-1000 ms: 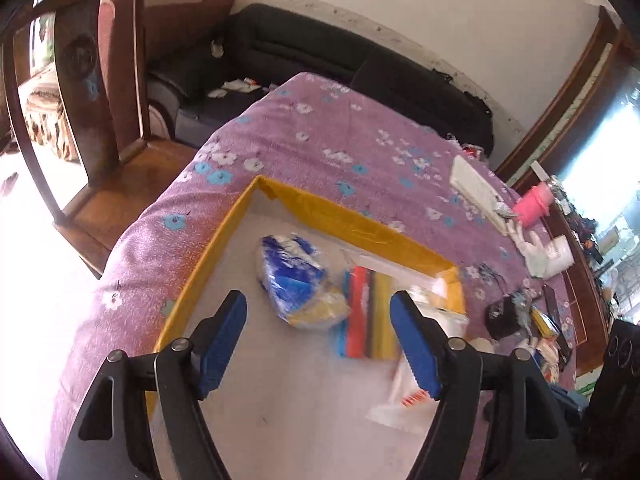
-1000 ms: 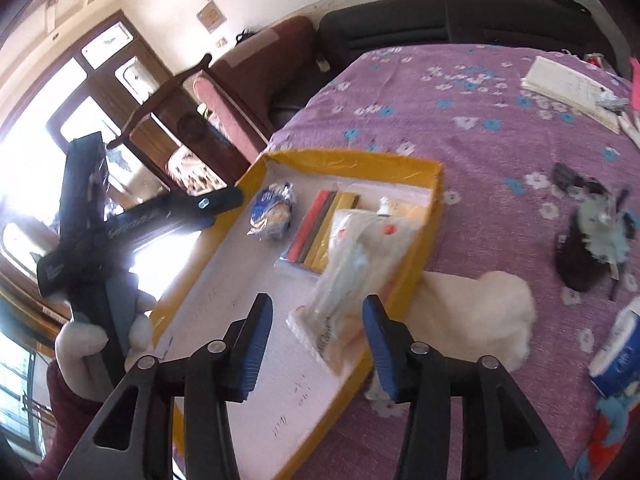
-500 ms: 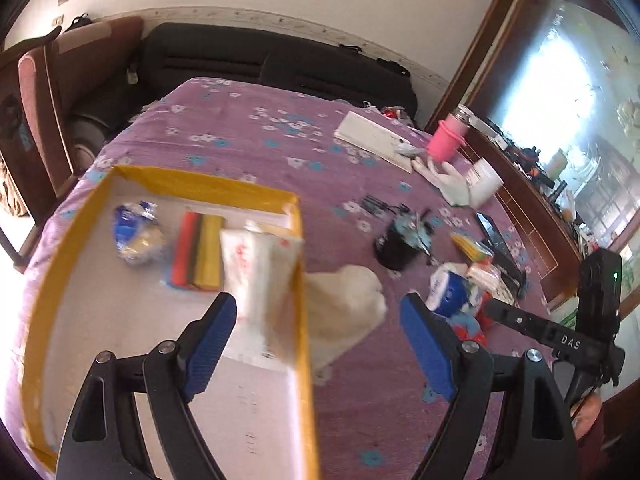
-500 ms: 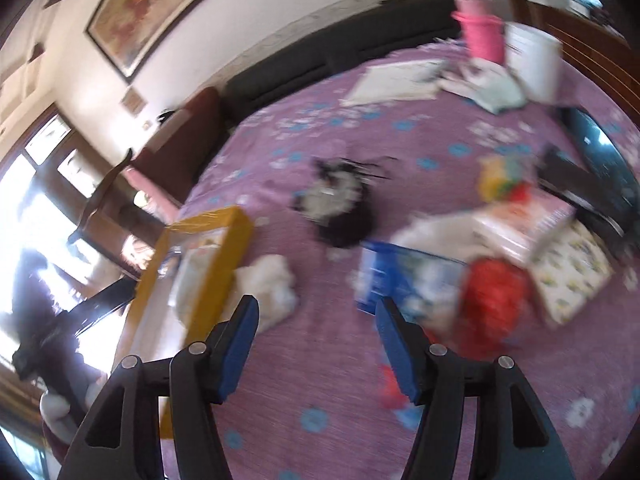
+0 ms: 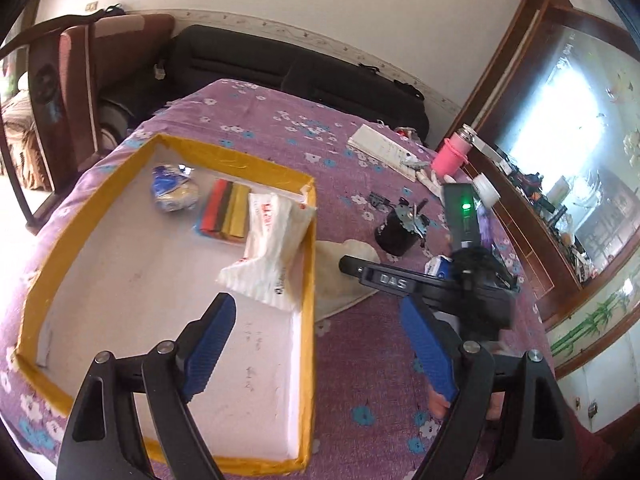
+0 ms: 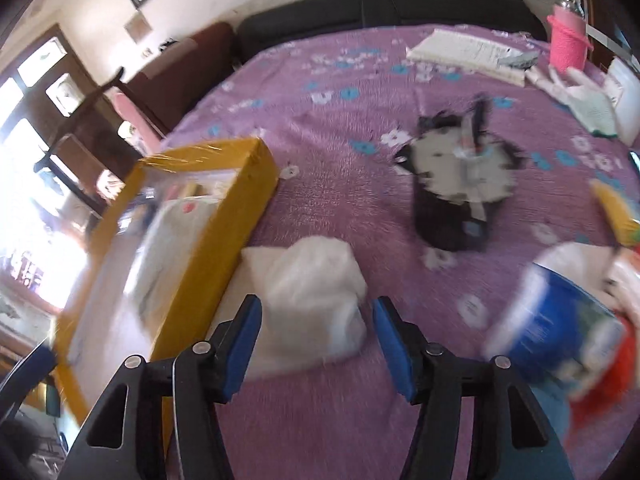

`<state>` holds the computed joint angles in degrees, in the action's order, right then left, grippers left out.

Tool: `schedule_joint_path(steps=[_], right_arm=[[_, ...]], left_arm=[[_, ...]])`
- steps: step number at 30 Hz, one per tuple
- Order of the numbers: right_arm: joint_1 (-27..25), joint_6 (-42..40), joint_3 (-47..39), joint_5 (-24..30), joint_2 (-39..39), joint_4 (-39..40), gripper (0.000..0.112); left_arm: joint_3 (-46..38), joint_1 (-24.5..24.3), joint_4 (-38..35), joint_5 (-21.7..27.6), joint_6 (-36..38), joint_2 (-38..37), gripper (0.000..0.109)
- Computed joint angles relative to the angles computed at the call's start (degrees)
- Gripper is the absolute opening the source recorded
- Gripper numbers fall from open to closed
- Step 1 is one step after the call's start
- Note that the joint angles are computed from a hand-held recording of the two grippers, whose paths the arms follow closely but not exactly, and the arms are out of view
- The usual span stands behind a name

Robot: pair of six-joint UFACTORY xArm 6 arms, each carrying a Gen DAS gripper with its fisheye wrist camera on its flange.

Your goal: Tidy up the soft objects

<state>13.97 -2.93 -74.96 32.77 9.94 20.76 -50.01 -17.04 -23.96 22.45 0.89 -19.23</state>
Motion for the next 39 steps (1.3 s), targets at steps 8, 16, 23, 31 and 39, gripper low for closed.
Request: schedule_joint_path(steps=[8,16,23,31,39], right_arm=[[-1.4,-15.1,11.2,4.0,-11.3,10.4,0.014],[-14.2,-27.2,29.8,10.2,-35.5,19.5,0.014],[-18.9,-29.4,32.0,15.9,-34.7,19.3,0.018],[-25.7,-32.9,31.6,14.1,-35.4,27.2,0.059],[-31.3,-29.8,31.1,12.3,-35.1,28.7,0.059]], left_arm=[[-1.5,-0.2,-4.3,0.2,2.8,1.4,0.085],[-6.7,-5.9,-4.9,2.5,5.4,8.4,0.085],[-14.8,-11.7,-3.2,6.2,4.4,18.2,0.085],[-13.8,-16.5,3.4,5.8,6.7,18.7,0.087],[-17.7,-23.6,18.3,6.0,3.7,25.2,0.088]])
